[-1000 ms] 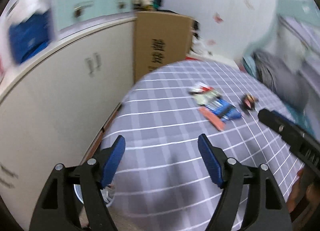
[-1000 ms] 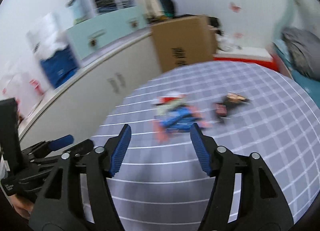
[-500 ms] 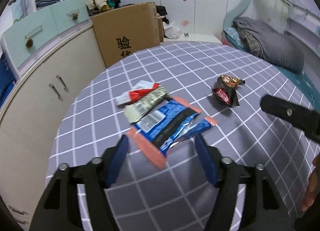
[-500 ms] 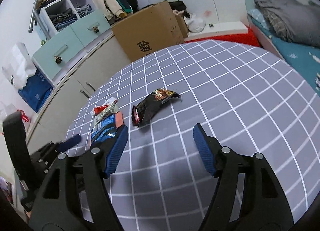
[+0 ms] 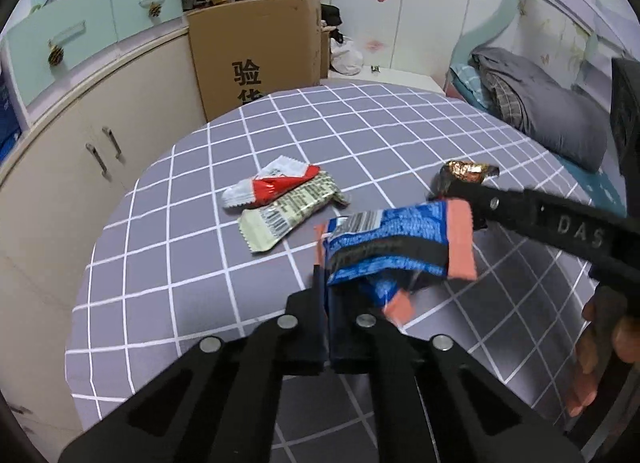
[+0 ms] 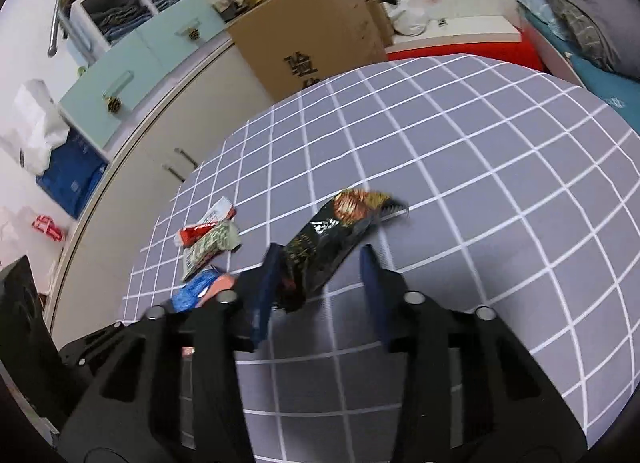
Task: Collect trash
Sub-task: 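Grasp the blue-orange snack wrapper with the left tool while the right grasps the dark chocolate wrapper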
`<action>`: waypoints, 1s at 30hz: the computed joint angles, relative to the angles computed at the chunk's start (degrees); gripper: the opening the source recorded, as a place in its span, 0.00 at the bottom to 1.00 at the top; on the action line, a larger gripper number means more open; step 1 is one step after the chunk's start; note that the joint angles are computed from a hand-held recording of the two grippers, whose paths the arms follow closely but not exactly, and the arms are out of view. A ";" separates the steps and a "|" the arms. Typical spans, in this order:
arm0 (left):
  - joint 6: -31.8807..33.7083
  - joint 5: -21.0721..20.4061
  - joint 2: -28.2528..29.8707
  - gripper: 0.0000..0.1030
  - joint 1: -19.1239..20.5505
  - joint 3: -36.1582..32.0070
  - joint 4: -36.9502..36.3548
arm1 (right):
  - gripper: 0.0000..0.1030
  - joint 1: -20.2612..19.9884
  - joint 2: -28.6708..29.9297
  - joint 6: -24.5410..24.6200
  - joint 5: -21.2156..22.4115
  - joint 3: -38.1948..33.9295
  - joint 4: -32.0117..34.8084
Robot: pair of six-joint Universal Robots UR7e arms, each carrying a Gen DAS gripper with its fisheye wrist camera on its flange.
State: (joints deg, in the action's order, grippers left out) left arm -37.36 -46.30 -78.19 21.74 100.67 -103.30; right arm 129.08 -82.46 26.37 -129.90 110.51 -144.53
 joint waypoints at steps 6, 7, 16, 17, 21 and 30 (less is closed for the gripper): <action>-1.49 -1.07 -2.98 0.01 -0.62 1.76 -1.41 | 0.09 1.55 0.00 -1.39 -0.54 0.77 -1.09; -1.87 -1.06 -3.77 0.01 -0.91 1.99 -1.33 | 0.03 1.84 0.05 -1.45 -0.71 0.88 -1.44; -7.21 0.13 -11.13 0.01 -3.17 2.50 2.64 | 0.02 8.46 3.39 -3.06 -2.07 -1.90 -2.29; -7.97 0.35 -11.82 0.01 -3.35 2.43 3.39 | 0.02 9.43 4.24 -3.28 -2.08 -2.54 -2.39; -11.92 1.90 -15.45 0.01 -4.44 2.37 8.59 | 0.02 12.36 7.62 -2.90 -5.05 -4.71 -2.39; -22.84 5.95 -19.03 0.01 -5.00 0.86 22.05 | 0.61 13.09 9.73 6.62 -19.93 -5.34 8.76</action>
